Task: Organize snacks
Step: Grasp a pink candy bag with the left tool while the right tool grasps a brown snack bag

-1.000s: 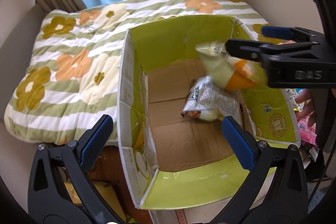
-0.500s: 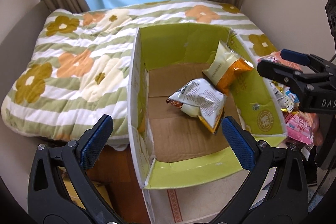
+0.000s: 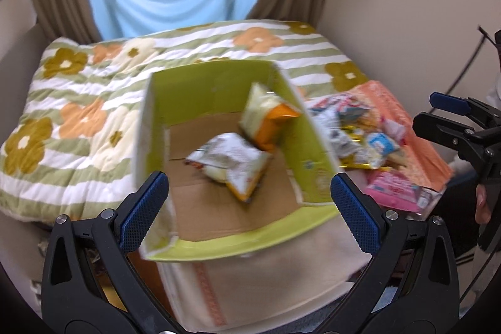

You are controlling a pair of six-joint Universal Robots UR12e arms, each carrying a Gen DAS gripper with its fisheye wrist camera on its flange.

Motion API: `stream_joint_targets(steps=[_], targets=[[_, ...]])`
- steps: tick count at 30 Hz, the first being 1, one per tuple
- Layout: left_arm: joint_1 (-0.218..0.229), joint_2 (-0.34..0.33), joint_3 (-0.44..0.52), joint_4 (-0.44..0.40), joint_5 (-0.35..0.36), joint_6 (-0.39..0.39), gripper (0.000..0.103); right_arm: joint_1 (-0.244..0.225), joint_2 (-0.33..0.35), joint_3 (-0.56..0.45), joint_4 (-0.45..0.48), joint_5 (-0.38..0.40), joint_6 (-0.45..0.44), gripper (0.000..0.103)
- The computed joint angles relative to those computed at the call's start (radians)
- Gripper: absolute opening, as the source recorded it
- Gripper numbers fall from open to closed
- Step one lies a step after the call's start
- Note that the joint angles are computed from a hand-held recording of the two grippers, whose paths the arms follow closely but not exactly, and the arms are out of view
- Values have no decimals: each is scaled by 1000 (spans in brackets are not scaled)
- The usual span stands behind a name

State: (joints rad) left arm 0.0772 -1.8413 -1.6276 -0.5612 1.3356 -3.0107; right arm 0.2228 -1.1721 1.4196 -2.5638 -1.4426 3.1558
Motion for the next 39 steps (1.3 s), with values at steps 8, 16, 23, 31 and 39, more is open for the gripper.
stream_joint_targets(steps=[8,16,23,31,39], targets=[[-101,-22,32,-20,6,13,102,-89,-105,124,42,8,-35,103],[-217,-87,110,-136,17,-6,102,-188,-175,235,141,80,-135,103],[-275,-165,177,-258,45,0,102,-254,-179,295,254,160,-238,103],[-297,-246,255,-374,75,31,102,-298,-117,304,329,301,-223,103],[-306,-300,306,-456,62,91,102,-299,-70,291,319,374,-216,103]])
